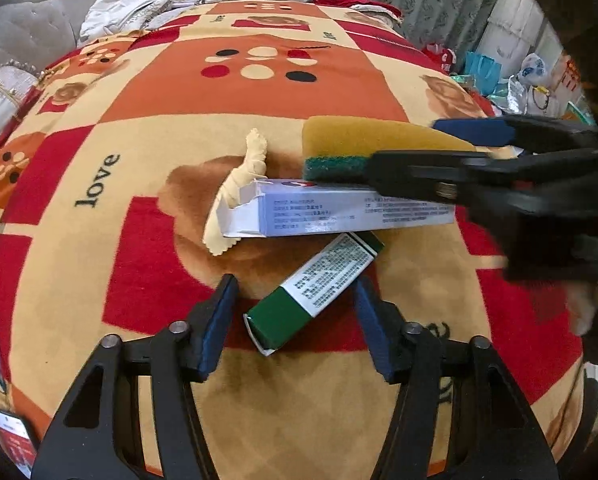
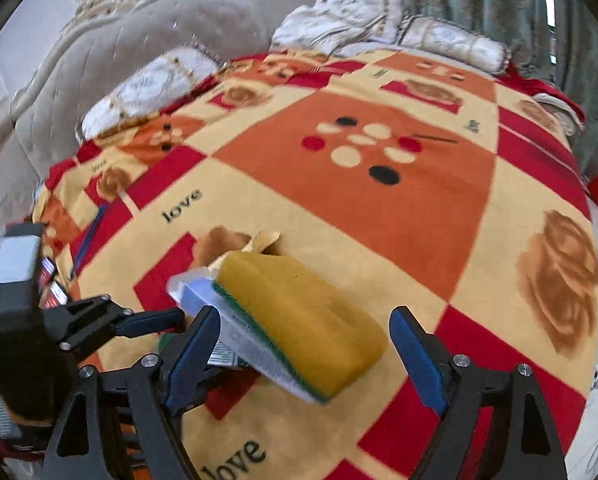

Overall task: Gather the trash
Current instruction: 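Grasp the green ointment tube with the left tool while the right tool grasps the yellow-green sponge, then carry the ointment tube and sponge to the black bin while both tools release them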

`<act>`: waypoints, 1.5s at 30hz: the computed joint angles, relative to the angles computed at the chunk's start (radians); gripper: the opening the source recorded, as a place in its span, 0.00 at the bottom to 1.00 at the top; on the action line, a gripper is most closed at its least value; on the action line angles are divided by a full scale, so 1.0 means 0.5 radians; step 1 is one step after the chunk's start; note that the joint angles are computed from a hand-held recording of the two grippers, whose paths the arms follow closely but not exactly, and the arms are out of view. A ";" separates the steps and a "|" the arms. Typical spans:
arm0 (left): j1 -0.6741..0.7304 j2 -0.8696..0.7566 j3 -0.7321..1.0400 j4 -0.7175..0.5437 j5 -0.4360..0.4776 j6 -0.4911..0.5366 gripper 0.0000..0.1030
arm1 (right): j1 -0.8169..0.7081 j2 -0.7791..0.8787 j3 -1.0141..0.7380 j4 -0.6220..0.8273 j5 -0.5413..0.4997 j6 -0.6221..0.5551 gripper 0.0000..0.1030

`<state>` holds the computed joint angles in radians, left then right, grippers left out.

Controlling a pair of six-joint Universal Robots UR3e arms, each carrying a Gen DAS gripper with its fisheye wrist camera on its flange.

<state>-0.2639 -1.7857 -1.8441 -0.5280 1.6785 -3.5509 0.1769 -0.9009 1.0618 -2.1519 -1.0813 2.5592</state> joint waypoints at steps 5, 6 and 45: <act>-0.006 0.039 -0.027 0.023 -0.031 -0.049 0.32 | -0.068 -0.053 0.150 -0.081 0.119 0.008 0.42; -0.013 0.047 -0.027 0.024 -0.025 -0.058 0.28 | -0.087 -0.095 0.213 -0.115 0.148 0.004 0.40; -0.883 -0.641 1.301 -0.405 0.179 -0.329 0.17 | -1.648 -1.759 2.003 0.261 0.568 -0.788 0.33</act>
